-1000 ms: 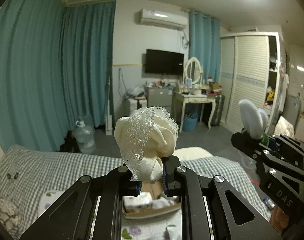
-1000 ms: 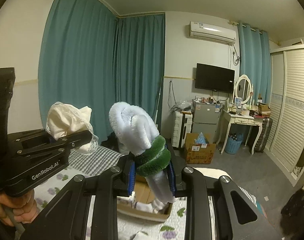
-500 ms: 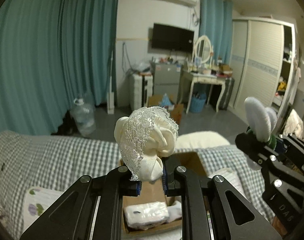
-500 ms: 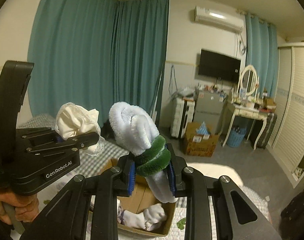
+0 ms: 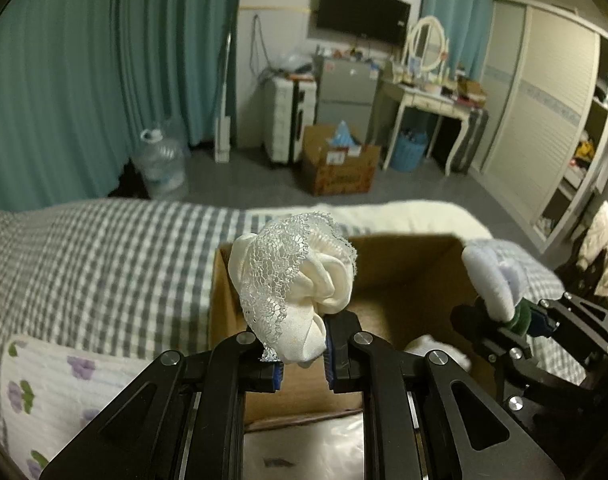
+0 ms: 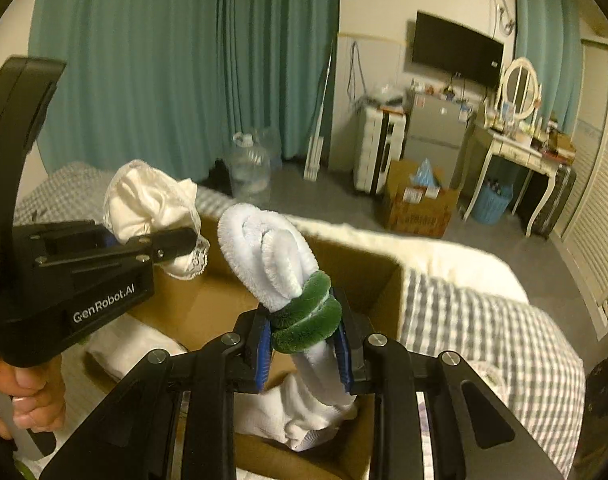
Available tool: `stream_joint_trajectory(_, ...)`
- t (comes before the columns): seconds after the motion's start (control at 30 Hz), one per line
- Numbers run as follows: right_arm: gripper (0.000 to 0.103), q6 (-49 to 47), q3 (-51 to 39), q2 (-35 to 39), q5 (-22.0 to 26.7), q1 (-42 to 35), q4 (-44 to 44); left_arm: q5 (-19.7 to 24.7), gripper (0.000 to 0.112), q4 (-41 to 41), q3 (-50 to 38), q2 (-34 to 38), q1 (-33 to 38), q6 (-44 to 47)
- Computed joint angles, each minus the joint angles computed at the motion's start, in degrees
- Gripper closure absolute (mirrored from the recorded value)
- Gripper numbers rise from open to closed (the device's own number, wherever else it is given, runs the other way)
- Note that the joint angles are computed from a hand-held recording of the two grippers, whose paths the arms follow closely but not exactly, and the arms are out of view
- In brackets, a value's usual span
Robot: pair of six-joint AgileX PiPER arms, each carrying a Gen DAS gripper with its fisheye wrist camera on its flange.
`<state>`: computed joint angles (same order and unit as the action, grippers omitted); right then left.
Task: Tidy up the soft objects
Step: 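Carry the lace cloth and sock bundle over the cardboard box with both tools, then open both tools to drop the lace cloth and sock bundle into the box, then move both tools back toward the cotton balls and plastic bag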
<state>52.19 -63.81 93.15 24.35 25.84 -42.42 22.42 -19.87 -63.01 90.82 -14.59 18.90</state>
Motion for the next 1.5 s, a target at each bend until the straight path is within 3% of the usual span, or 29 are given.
stream_joint_trajectory(0.23, 0.077, -7.39, -2.21, 6.64, -1.98, -2.68, 7.62, 1.67, 0.096, 3.42, -2.37, 4.95, -0.37, -3.85)
stream_joint_trajectory(0.27, 0.076, -7.46, -2.14, 7.03, -2.01, -2.68, 7.74, 1.78, 0.091, 4.01, -2.39, 5.03, -0.42, -4.59)
stream_joint_trajectory(0.37, 0.075, -7.39, -1.89, 7.25, -2.41, -3.14, 7.75, 1.61, 0.089, 4.78, -1.96, 4.53, -0.81, -5.86)
stream_joint_trajectory(0.5, 0.072, -8.14, -1.56, 6.16, -2.23, -3.16, 8.55, 2.63, 0.064, 3.73, -2.61, 3.34, -0.05, -5.37)
stream_joint_trajectory(0.67, 0.055, -3.11, -0.19, 2.06, -0.3, -1.58, 3.44, 3.38, 0.045, 8.28, -2.97, 0.08, -0.56, -9.26)
stream_joint_trajectory(0.87, 0.053, -0.92, 0.37, -4.27, 3.86, 0.54, 1.84, 5.96, 0.044, 7.61, -3.14, -5.74, 0.52, -7.72)
stream_joint_trajectory(1.13, 0.032, 6.01, 0.29, -15.8, 15.96, 10.02, -5.51, 11.02, 0.044, 6.42, -2.11, -18.28, 2.56, -6.28)
stream_joint_trajectory(1.17, 0.031, 6.75, -0.15, -17.17, 17.99, 11.68, -6.47, 11.68, 0.04, 6.22, -2.15, -19.63, 2.91, -6.11)
stream_joint_trajectory(1.2, 0.028, 7.24, -0.63, -18.41, 19.9, 13.16, -7.18, 12.46, 0.029, 5.43, -2.0, -21.85, 3.71, -5.34)
stream_joint_trajectory(1.27, 0.02, 9.9, -1.95, -20.72, 25.21, 17.94, -10.01, 12.53, 0.018, 4.42, -1.25, -25.64, 4.88, -4.68)
stream_joint_trajectory(1.5, 0.005, 16.15, -6.55, -25.94, 44.49, 35.57, -18.64, 19.53, 0.018, -1.45, -1.8, -36.46, 11.06, 0.87)
